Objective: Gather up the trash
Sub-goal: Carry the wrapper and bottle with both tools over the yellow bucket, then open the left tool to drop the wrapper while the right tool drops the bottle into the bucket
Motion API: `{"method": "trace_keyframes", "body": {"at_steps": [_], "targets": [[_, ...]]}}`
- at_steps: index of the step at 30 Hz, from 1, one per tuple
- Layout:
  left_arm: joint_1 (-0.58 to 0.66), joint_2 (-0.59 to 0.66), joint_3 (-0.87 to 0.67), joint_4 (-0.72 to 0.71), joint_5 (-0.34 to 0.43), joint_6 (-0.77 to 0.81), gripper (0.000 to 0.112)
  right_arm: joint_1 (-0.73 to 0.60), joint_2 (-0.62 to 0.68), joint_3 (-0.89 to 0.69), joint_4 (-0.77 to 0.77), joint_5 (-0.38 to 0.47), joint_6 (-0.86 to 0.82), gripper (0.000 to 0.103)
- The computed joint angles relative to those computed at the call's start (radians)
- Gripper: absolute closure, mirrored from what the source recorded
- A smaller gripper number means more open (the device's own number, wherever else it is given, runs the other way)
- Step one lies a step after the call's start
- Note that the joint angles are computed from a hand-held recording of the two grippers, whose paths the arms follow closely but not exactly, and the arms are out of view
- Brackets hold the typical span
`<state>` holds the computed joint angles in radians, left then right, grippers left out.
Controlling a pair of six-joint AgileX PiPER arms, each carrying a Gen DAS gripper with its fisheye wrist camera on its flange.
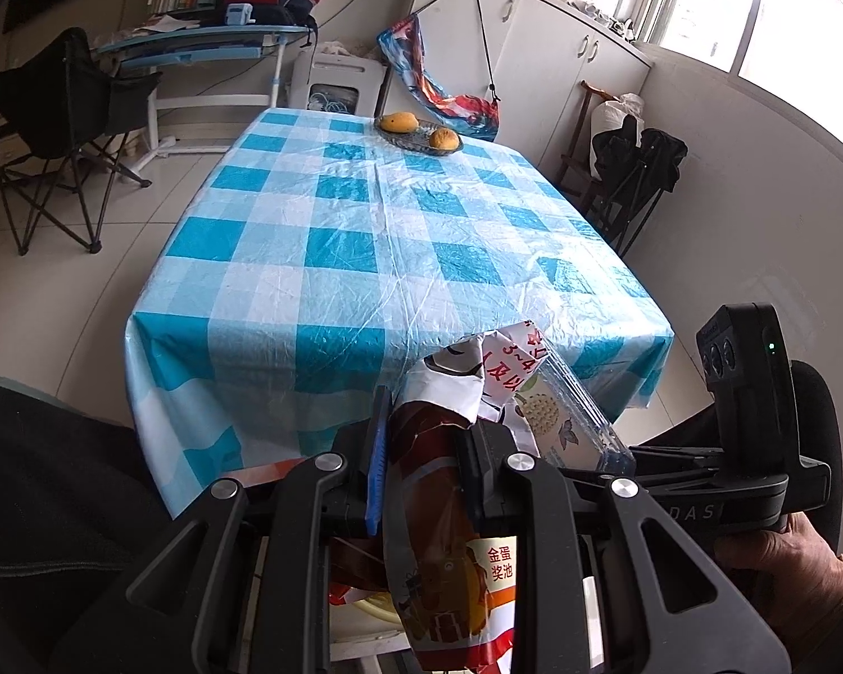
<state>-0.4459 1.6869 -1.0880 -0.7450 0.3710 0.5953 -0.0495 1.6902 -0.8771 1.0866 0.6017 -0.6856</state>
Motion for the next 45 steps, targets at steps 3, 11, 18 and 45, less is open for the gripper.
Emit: {"method": "trace_keyframes", "body": {"at_steps": [3,11,18,45], "targets": [[-0.016,0.015,-0.01,0.085,0.012,-0.075,0.091,0.01,0.009,-0.01,-0.064,-0.005,0.068,0.045],[-0.024,0.09,-0.071,0.265,0.092,-0.255,0.091,0.031,0.043,-0.033,-0.191,-0.018,0.198,0.045],[-0.024,0.139,-0.107,0.33,0.14,-0.326,0.091,0.055,0.039,-0.052,-0.292,-0.016,0.298,0.045],[-0.052,0.128,-0.099,0.442,0.042,-0.509,0.049,0.054,0.015,-0.036,-0.297,-0.006,0.288,0.045]]}}
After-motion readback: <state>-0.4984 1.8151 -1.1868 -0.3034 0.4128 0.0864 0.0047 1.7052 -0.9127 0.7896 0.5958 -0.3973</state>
